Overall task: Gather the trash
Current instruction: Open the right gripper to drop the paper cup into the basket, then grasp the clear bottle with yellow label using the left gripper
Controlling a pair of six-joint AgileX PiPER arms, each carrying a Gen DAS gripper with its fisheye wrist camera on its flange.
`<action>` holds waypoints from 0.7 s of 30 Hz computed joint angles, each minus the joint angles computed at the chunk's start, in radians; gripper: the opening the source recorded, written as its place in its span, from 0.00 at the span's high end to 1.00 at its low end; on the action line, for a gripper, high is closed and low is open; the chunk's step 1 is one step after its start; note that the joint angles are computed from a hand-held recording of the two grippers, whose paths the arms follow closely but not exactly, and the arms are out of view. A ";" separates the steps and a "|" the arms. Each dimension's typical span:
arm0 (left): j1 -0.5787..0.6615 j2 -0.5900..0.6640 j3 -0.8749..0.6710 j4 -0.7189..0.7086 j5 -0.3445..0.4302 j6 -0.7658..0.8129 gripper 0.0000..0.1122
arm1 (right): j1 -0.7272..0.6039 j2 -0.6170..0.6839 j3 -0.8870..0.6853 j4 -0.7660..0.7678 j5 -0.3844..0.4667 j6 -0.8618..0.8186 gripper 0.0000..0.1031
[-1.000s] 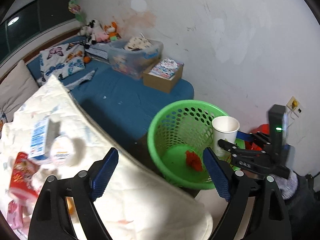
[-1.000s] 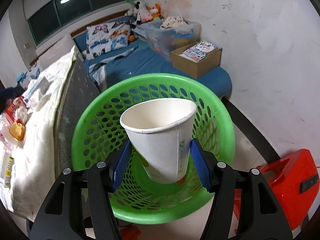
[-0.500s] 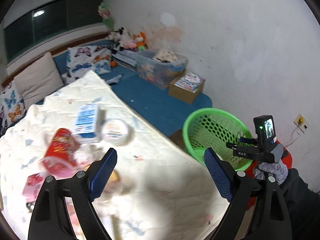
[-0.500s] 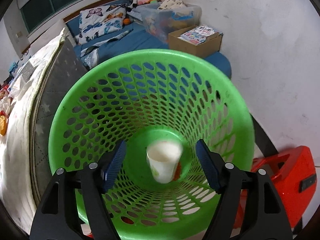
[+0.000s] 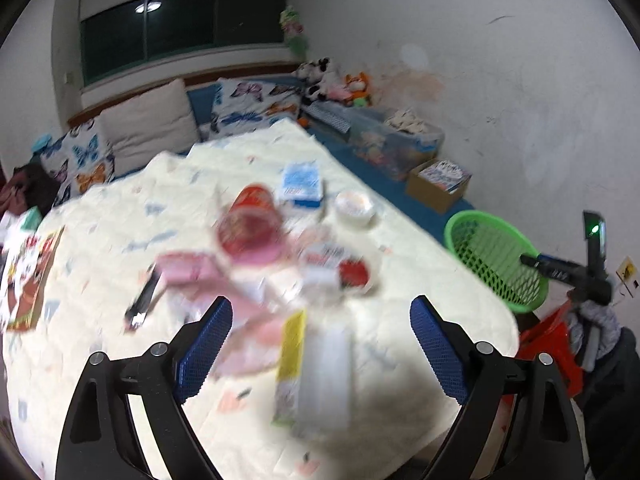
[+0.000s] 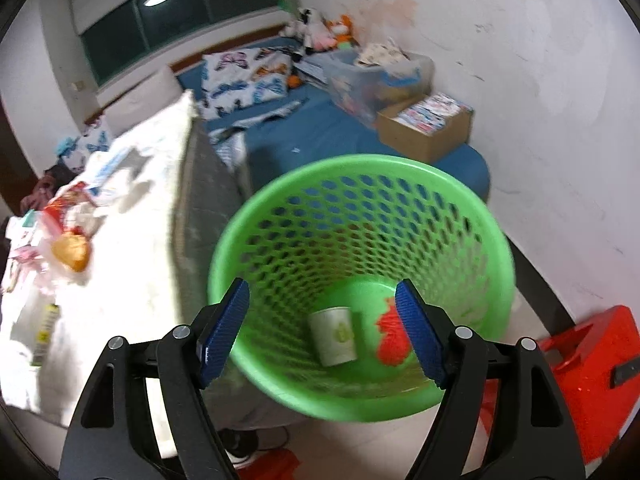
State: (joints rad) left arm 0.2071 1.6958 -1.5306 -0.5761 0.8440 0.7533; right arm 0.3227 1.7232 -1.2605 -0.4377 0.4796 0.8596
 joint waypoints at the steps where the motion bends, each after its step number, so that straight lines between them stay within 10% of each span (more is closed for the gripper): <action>1: 0.002 0.003 0.007 0.006 0.000 -0.002 0.21 | 0.009 -0.001 -0.007 0.005 0.000 -0.002 0.25; 10: -0.011 0.045 0.104 0.016 -0.036 0.052 0.21 | 0.122 0.043 -0.131 0.024 0.037 -0.032 0.25; 21: -0.032 0.248 -0.141 0.038 0.152 -0.037 0.34 | 0.192 0.111 -0.235 0.072 0.055 -0.100 0.25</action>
State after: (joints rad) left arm 0.1753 1.9435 -1.6713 -0.5377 0.9961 0.7159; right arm 0.5146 1.8338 -1.4952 -0.3658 0.5341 0.7599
